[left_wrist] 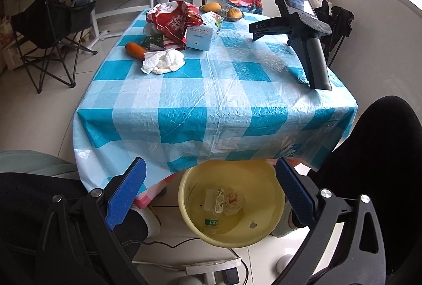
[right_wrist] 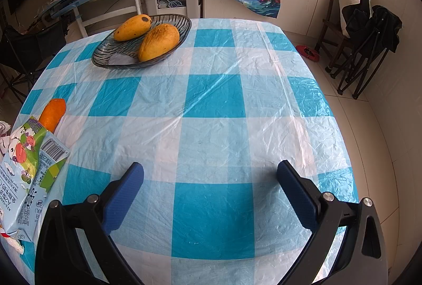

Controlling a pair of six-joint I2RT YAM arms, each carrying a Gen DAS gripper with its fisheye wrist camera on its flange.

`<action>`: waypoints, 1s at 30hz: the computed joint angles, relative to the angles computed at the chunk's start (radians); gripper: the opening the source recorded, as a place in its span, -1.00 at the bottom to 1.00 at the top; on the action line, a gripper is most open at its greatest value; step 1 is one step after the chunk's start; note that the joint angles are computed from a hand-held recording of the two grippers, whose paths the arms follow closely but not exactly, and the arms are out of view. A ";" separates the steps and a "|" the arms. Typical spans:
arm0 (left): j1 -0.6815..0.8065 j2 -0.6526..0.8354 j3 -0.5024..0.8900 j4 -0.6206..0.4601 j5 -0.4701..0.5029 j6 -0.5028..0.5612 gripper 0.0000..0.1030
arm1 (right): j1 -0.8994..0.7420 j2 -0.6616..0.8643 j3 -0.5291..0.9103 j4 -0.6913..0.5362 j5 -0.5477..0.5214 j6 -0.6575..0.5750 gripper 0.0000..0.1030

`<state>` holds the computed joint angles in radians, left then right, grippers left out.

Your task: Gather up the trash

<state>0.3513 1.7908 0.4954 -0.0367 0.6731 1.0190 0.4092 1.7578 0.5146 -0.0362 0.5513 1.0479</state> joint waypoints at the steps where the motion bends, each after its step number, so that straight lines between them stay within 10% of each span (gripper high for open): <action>1: -0.002 0.001 0.003 -0.004 0.000 -0.005 0.84 | 0.008 0.000 0.001 -0.005 0.002 0.009 0.87; 30: -0.011 -0.032 -0.026 0.025 -0.011 -0.002 0.85 | 0.002 0.001 0.001 -0.001 0.000 0.001 0.87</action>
<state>0.3405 1.7593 0.4691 -0.0118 0.6617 1.0172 0.4108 1.7585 0.5152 -0.0368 0.5514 1.0493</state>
